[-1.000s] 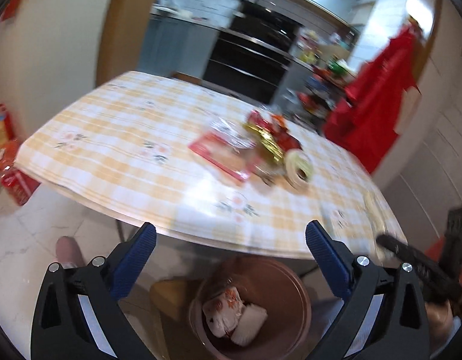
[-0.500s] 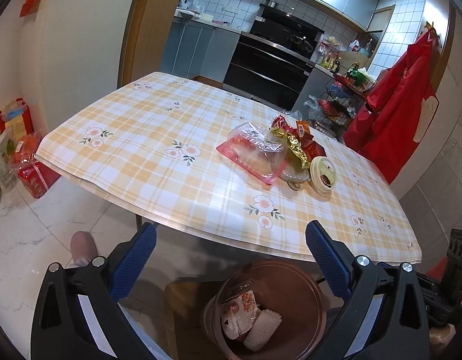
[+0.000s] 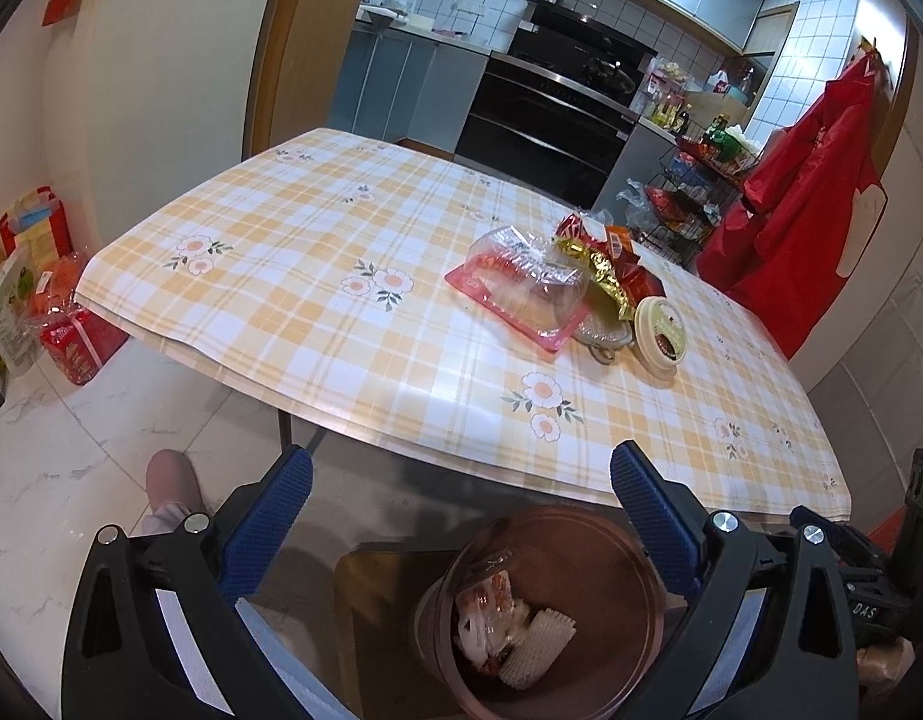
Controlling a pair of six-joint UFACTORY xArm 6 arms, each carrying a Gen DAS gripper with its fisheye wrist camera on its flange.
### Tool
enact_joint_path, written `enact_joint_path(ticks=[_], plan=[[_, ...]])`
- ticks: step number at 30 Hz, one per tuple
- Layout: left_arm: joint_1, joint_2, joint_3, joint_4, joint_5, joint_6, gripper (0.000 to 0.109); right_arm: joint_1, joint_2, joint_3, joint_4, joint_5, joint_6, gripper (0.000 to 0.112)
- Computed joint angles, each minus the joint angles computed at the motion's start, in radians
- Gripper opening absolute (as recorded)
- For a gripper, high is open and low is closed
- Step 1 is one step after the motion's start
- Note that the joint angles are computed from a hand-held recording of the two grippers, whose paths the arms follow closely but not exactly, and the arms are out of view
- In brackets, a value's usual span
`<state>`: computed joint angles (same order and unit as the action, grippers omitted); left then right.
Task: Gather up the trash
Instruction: 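Grasp the YEAH YOGURT tub with the right gripper while the left grasps the gold foil wrapper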
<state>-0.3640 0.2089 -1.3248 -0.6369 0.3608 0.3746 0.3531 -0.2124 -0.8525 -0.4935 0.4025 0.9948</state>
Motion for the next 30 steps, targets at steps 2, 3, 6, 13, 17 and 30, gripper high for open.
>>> enact_joint_path(ticks=[2,3,6,13,17,30], plan=[[-0.001,0.007,0.001,0.002,0.0,0.007,0.097,-0.012,0.004,0.004,0.008,-0.001,-0.018,0.097],[-0.003,0.011,0.002,0.007,-0.002,0.01,0.097,-0.02,0.006,0.005,0.009,-0.001,-0.03,0.097],[-0.007,0.029,-0.011,0.046,-0.004,0.001,0.097,-0.039,0.02,-0.012,-0.036,0.015,-0.032,0.097],[-0.008,0.103,-0.103,0.058,0.003,0.003,0.097,-0.153,0.131,-0.13,-0.104,-0.045,-0.092,0.097],[-0.007,0.159,-0.179,0.081,0.022,-0.021,0.097,-0.2,0.243,-0.236,-0.037,-0.067,-0.212,0.097],[0.005,0.326,-0.412,0.118,0.116,-0.061,0.097,-0.251,0.659,-0.688,0.251,-0.008,-0.534,0.096]])
